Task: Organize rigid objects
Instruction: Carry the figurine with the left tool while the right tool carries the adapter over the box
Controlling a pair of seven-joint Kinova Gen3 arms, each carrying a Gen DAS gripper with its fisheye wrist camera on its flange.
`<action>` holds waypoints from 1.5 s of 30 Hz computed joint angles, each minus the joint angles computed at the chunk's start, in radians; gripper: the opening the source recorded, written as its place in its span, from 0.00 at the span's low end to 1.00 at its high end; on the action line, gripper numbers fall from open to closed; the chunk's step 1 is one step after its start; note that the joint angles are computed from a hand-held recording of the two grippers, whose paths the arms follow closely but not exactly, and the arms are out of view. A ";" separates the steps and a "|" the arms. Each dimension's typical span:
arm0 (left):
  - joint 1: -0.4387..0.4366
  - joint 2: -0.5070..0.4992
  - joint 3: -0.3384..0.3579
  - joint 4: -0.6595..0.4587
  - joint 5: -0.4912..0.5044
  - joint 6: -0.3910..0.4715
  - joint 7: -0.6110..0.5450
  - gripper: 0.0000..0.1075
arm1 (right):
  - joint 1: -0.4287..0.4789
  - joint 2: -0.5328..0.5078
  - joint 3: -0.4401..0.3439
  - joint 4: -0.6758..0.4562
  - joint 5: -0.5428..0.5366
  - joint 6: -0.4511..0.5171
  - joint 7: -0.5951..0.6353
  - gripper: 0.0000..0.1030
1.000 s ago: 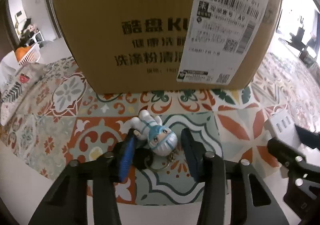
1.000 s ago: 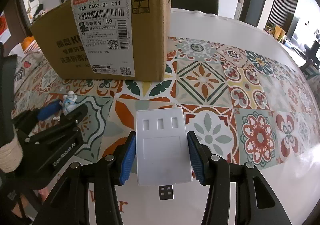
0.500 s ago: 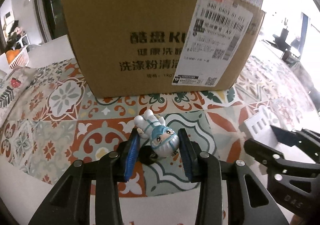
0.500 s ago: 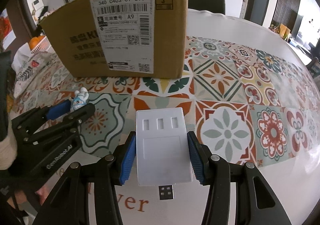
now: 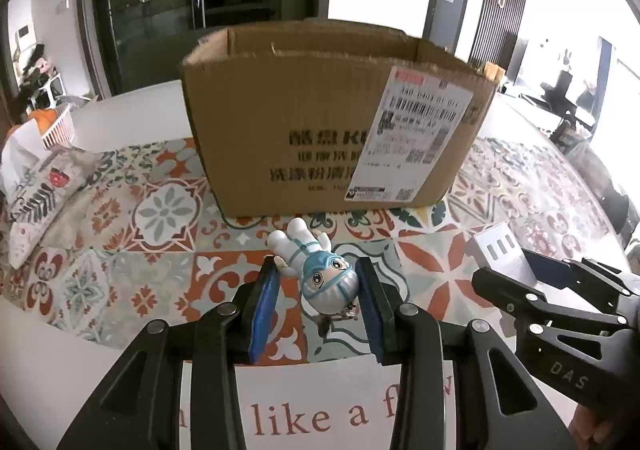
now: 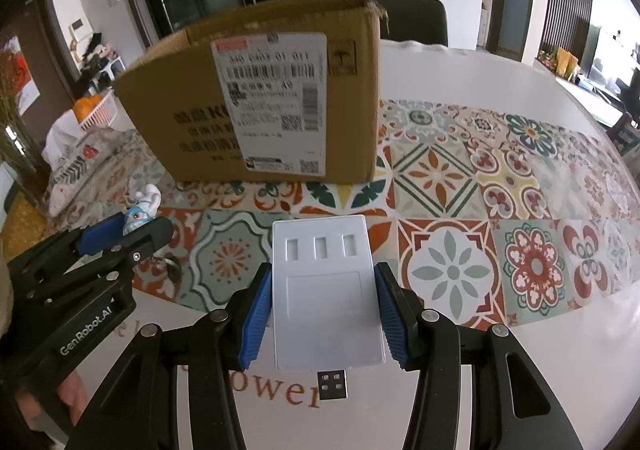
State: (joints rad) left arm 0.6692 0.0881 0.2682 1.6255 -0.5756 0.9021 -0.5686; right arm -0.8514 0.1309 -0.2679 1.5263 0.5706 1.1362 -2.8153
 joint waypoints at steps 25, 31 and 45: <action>-0.068 -0.109 0.073 -0.181 0.035 0.159 -0.111 0.36 | -0.121 -0.003 -0.031 -0.242 0.191 0.214 -0.019 0.49; -0.079 -0.106 0.079 -0.244 0.021 0.185 -0.142 0.36 | -0.143 0.012 -0.016 -0.321 0.231 0.242 0.014 0.49; -0.108 -0.052 0.029 -0.428 0.107 0.223 -0.340 0.36 | -0.179 0.069 0.047 -0.513 0.258 0.276 0.129 0.49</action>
